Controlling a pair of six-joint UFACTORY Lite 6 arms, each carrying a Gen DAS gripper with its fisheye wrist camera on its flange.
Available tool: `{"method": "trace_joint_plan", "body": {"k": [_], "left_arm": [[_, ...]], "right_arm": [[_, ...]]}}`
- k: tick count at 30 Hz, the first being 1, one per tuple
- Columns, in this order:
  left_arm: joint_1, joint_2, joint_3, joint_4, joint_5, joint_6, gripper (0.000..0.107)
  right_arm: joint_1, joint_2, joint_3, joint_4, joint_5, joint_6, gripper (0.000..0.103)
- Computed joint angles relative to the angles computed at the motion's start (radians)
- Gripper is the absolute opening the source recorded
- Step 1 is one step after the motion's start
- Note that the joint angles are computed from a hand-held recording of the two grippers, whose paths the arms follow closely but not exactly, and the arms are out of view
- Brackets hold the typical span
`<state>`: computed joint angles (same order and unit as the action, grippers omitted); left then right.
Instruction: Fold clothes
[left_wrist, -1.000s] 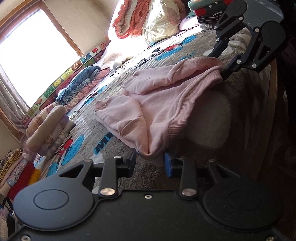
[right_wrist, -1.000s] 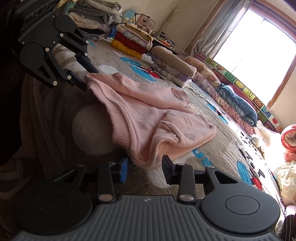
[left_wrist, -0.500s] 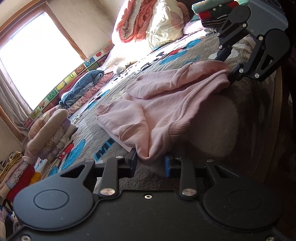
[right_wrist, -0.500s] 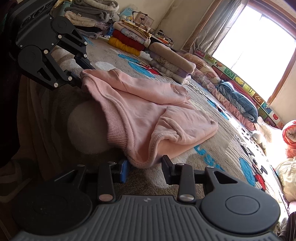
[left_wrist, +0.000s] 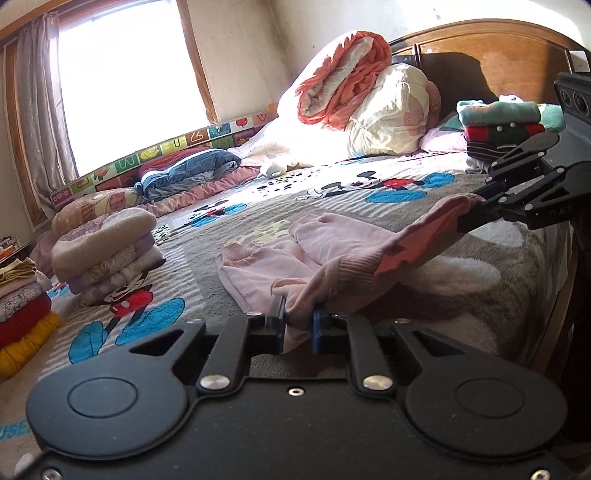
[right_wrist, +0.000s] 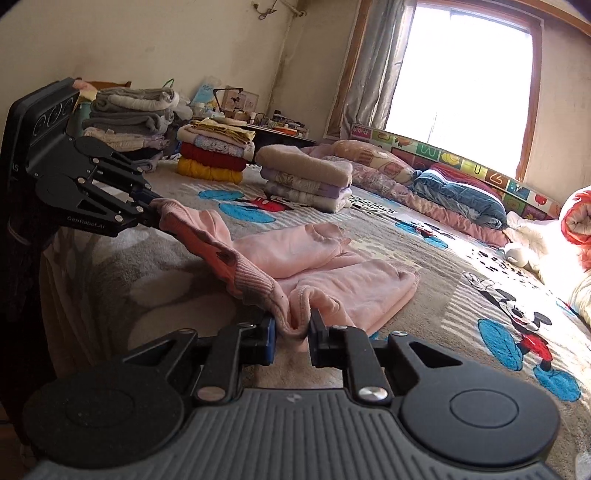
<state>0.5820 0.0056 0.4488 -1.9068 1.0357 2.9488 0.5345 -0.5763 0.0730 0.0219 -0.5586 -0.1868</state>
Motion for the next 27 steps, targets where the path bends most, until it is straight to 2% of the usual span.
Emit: {"method": "trace_joint_plan", "body": {"k": [4,7,11,15,19,27], "left_arm": [[-0.05,0.061,0.124,0.002,-0.003,-0.186,0.011],[-0.092,0.141,0.246,0.009,-0.026,-0.334,0.01],[-0.136,0.239,0.385,0.031,-0.048,-0.468,0.009],[-0.182,0.346,0.534,0.05,-0.08,-0.612,0.009],[-0.212,0.489,0.713,0.088,-0.11,-0.756,0.008],[-0.208,0.778,1.109,0.265,-0.069,-1.209,0.008]], "right_arm": [[-0.211,0.102,0.073,-0.346,-0.107,0.339,0.019],[-0.3,0.232,0.143,-0.444,-0.214,0.472,0.018],[-0.398,0.432,0.271,-0.578,-0.328,0.657,0.012],[-0.465,0.586,0.376,-0.634,-0.406,0.773,0.011],[-0.488,0.755,0.539,-0.655,-0.423,0.842,0.011],[-0.524,1.008,0.808,-0.71,-0.459,1.011,0.009]]}}
